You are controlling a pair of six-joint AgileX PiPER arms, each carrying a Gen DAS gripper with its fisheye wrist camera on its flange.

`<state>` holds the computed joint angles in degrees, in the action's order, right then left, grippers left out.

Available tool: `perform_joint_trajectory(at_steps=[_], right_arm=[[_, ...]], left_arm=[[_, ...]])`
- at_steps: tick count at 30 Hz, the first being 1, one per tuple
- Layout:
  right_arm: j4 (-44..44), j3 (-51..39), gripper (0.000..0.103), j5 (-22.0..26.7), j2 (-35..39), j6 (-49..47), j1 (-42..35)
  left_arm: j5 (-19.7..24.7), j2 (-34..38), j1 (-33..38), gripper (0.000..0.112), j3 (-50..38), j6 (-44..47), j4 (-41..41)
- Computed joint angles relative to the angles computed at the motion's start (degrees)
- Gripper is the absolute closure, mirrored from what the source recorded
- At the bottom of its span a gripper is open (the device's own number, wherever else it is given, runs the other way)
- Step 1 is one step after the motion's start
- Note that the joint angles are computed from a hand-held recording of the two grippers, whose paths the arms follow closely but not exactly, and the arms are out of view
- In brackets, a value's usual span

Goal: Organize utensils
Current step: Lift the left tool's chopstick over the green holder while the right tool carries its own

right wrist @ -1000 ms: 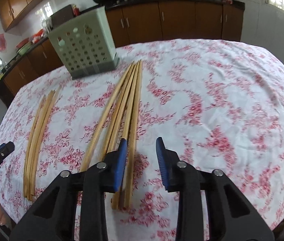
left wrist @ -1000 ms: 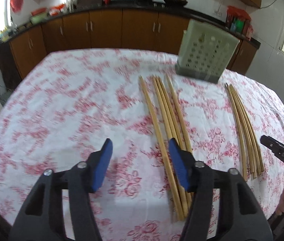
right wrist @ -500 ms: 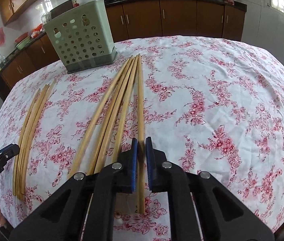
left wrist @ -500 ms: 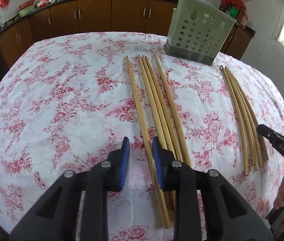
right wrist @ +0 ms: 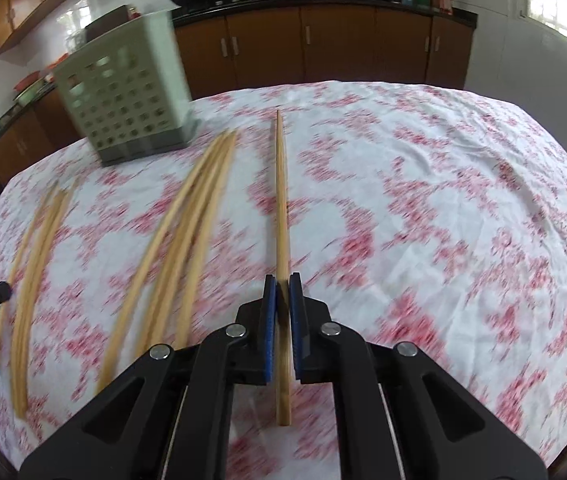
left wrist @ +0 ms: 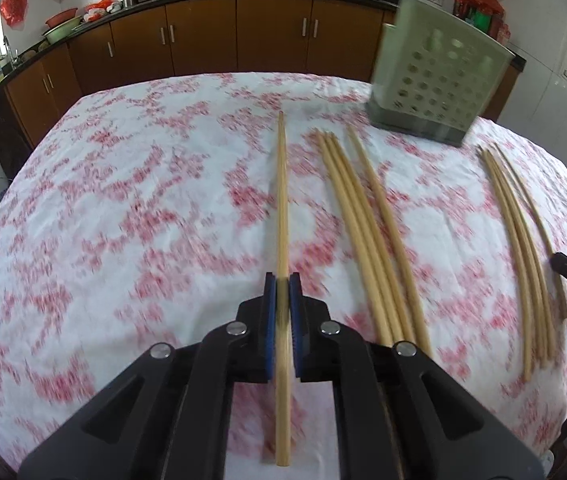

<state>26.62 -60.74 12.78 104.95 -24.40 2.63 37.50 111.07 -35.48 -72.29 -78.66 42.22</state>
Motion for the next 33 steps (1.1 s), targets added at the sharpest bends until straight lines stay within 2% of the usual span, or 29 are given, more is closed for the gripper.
perform_joint_trajectory(at_steps=[4, 9, 12, 17, 20, 23, 30, 33], right_arm=[[-1.5, -2.8, 0.095, 0.3, 2.1, 1.9, -1.5], [-2.5, -1.7, 0.095, -1.6, 1.9, 1.9, -1.1], [1.5, -1.1, 0.095, -0.5, 1.1, -2.0, -1.8], [4.0, 1.3, 0.095, -1.1, -0.4, -5.0, -1.9], [2.1, 1.9, 0.095, -1.7, -0.8, -3.8, -1.6], [10.1, 2.5, 0.095, -1.7, -3.0, -11.4, -2.5], [29.6, 1.9, 0.095, -0.9, -11.4, -29.8, -5.0], [36.1, 0.5, 0.095, 0.2, -13.4, -35.6, -5.9]], left_arm=[[-1.5, 0.4, 2.3, 0.104, -0.1, -0.2, 1.1], [-3.4, -0.4, 2.2, 0.103, 1.9, -2.7, 3.8], [-4.2, -1.8, 1.9, 0.103, 3.8, -3.8, 3.4], [-3.7, -2.9, 0.5, 0.104, 5.9, -7.1, 5.4], [-1.5, -2.2, -0.9, 0.104, 5.3, -7.5, 7.1], [-1.6, -3.4, -0.6, 0.104, 5.2, -5.1, 5.4], [3.5, -13.2, -2.4, 0.104, 4.8, -9.8, 15.2], [4.4, -15.2, -1.9, 0.104, 2.0, -9.2, 16.7]])
